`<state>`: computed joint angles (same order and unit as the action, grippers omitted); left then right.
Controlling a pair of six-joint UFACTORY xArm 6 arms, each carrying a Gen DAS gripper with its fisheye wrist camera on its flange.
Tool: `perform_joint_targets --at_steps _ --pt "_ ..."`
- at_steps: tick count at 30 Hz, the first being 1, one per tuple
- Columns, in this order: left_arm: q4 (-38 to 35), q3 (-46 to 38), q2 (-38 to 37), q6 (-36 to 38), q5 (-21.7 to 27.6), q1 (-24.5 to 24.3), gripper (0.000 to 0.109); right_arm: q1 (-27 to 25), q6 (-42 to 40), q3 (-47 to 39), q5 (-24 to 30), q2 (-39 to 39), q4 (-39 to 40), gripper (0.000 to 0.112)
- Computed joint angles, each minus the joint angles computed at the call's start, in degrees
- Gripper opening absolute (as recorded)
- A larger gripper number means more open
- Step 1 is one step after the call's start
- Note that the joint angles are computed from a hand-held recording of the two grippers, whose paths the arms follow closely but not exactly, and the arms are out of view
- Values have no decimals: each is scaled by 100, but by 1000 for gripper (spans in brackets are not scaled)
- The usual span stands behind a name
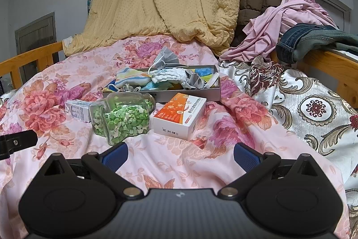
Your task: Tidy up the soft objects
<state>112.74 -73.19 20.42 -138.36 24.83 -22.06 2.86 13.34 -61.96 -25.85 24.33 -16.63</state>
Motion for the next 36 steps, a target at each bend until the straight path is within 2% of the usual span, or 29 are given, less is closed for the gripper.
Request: perform_joint_targets --at_steps 34,36 --pt "45 48 -38 -104 28 -39 102 -15 50 -12 37 -1 -63 103" --pt "-260 38 -35 148 65 -64 102 -13 38 -15 46 -2 -59 103"
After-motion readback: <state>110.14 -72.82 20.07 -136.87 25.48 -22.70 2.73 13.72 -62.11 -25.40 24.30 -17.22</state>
